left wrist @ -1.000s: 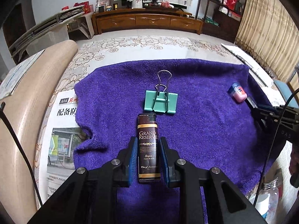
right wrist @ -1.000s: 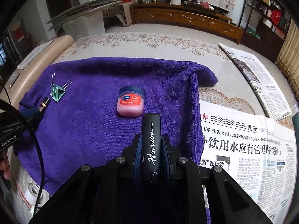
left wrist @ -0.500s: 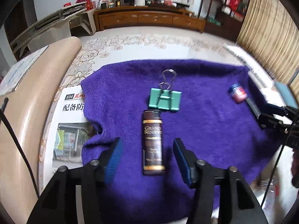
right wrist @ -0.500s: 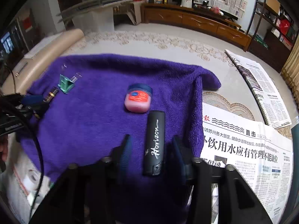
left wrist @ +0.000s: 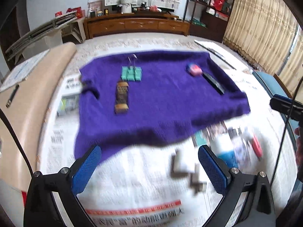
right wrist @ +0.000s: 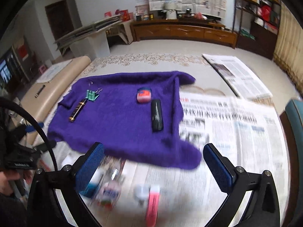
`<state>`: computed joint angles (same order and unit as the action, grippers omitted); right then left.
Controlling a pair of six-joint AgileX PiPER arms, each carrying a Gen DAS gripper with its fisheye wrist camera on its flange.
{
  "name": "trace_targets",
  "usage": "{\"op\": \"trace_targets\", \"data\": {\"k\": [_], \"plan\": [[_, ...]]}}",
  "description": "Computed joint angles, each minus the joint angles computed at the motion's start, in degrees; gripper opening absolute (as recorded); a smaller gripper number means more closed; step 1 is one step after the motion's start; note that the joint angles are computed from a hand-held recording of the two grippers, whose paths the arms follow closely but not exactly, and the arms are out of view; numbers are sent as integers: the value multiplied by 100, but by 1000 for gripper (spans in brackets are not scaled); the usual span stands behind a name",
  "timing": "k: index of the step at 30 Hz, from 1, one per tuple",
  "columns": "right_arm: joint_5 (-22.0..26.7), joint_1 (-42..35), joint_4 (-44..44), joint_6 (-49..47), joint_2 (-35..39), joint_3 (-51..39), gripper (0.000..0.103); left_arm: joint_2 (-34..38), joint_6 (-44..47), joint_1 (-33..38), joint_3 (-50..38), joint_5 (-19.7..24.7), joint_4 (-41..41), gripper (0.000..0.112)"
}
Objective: Organize rigid objects
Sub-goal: 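Grasp the white tape roll with the left tool while the right tool grasps the pink highlighter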
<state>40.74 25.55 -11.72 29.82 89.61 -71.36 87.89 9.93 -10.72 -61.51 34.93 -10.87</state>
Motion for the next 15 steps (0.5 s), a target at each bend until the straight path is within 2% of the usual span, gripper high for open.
{"op": "trace_targets", "data": {"k": [3,6,15], "plan": [[-197,-29,14,283,-470,646,103,-9,-78,-96,214,-87,55,103],[-240,-51,110,457,-613,940,103,102,66,-126,255,-154,-98,103],[-312,-248,169,513,-770,1169,103,204,99,-459,247,-481,203,103]]}}
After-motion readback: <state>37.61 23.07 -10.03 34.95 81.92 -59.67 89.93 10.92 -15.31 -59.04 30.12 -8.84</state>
